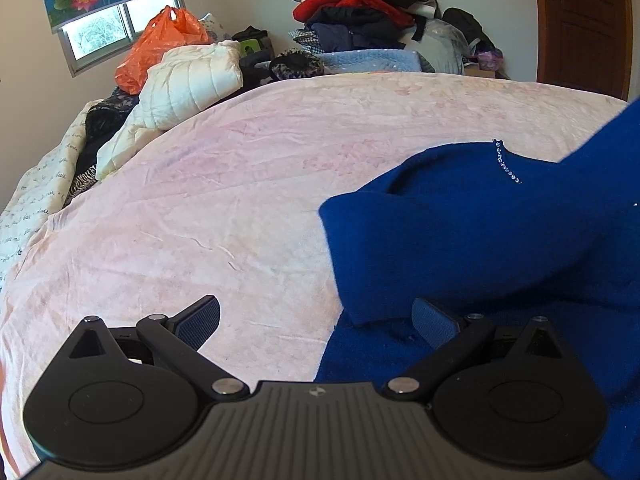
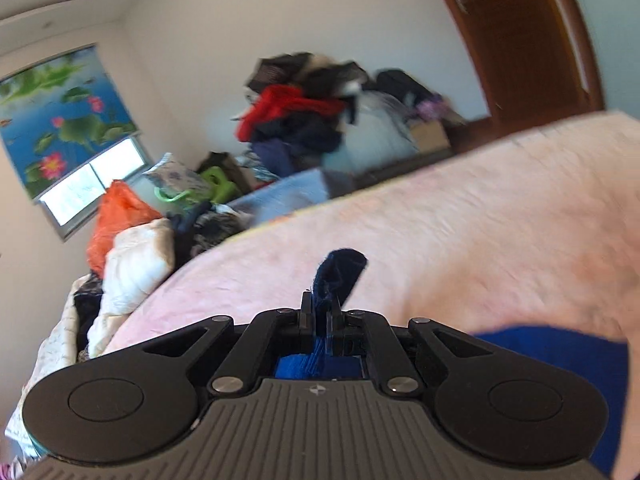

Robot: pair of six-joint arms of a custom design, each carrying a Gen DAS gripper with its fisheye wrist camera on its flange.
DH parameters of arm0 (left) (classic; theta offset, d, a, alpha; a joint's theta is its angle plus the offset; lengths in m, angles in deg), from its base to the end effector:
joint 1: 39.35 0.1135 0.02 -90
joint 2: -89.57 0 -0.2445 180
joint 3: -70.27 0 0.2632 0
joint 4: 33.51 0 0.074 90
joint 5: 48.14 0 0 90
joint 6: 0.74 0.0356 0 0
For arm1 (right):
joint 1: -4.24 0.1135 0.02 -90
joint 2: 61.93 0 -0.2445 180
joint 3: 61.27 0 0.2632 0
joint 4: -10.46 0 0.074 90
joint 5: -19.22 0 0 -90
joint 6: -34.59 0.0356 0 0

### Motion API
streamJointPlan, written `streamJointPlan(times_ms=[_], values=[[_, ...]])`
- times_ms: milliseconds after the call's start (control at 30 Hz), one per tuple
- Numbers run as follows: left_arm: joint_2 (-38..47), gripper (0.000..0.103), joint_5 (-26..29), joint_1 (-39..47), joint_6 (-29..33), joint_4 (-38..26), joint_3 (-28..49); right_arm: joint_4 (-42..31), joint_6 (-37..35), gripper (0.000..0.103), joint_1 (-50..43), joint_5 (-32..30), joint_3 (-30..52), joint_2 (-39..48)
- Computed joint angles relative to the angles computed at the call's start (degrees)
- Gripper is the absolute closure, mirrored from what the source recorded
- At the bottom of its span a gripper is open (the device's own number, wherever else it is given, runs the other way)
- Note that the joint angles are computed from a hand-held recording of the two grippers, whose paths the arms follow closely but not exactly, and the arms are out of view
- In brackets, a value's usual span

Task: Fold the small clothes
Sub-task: 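Lay the held sleeve across the sweater body with the right gripper, then open the right gripper to release the sleeve cuff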

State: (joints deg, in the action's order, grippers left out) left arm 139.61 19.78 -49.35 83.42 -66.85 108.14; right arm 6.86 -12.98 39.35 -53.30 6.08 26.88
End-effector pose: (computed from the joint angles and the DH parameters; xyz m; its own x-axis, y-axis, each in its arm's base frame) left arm 0.1946 -0.0207 0.1691 -0.6889 0.0257 -0.7244 -0.1695 0.9660 0.1955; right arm 0.2987 0.1970 0.2159 -0.4757 0.4522 -0.7545 -0.0068 0.8558 0.5173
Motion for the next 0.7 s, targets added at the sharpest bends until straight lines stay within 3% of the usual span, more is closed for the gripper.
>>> streamJointPlan(times_ms=[133,233,367,567,700], values=[[-0.2,0.000,0.0,-0.2,0.1,0.0,0.0,7.2,3.2,0.093,-1.0,4.1,-13.2,-7.4],[0.3,0.000,0.0,-0.7,-0.5,-0.3,0.0,6.4,5.8,0.093,-4.0,2.9,-17.6,-8.1],[0.4,0.000,-0.4,-1.9,-0.7,-0.8,-0.1,10.9,10.5,0.093,-6.7,0.5,-24.7,-7.3],[1.0,0.000,-1.0,-3.2,-1.3,-1.3,0.0,14.3,12.6,0.093,-6.0,1.2,-28.8,-5.4],[0.9,0.000,-1.7,-4.6,-1.6,-1.8,-0.4,9.5,13.4,0.086,-4.8,4.5,-27.5,-5.1]])
